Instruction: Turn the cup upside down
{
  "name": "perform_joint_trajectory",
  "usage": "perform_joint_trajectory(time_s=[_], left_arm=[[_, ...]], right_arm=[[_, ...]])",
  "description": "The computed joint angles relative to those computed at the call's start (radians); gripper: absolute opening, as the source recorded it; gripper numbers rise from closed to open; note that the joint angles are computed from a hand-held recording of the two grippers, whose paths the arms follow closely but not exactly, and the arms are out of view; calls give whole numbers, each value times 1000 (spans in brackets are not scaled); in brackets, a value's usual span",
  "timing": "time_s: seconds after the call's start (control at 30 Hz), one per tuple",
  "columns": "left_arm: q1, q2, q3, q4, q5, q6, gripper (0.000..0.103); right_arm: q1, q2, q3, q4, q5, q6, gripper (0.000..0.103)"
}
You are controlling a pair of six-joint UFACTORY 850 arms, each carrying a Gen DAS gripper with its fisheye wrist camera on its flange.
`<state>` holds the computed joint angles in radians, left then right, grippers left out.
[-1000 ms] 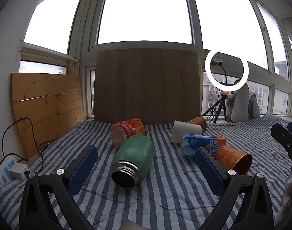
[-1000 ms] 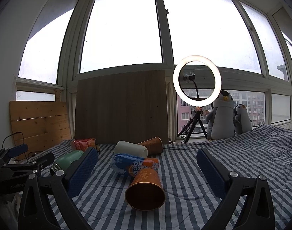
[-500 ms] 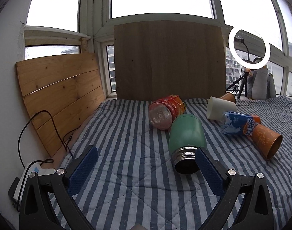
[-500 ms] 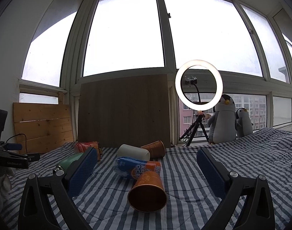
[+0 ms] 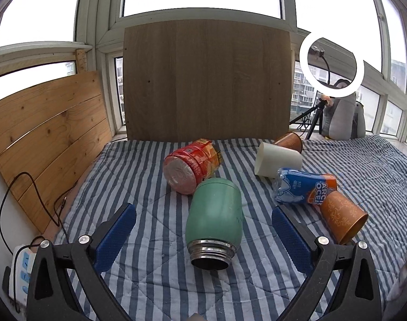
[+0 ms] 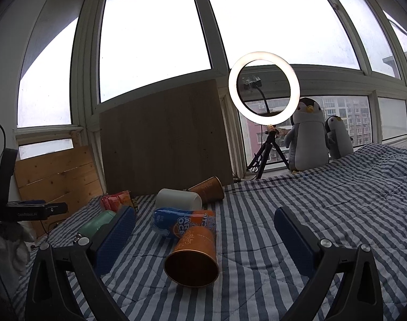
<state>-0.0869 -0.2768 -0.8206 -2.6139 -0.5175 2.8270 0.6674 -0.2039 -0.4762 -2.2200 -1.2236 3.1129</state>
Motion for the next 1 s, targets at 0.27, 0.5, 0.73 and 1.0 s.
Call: perform_joint_trajectory(time_s=[0.27,0.5,0.73,1.0], left_arm=[[-158,-53,-83,19,110,-107,103],[-192,-81,-80,-18,116,-94,103],[-165,-40,49,-245,-50,128,103],[-138,-69,59,-253,-120,122,103]], right_arm=[[-141,158,83,-142,151,-72,101],[-321,174,-39,-432,502,-135,84],[-367,30,-203,-581,638,-139,83],[-377,-117,-430,-613,957,-240,83]])
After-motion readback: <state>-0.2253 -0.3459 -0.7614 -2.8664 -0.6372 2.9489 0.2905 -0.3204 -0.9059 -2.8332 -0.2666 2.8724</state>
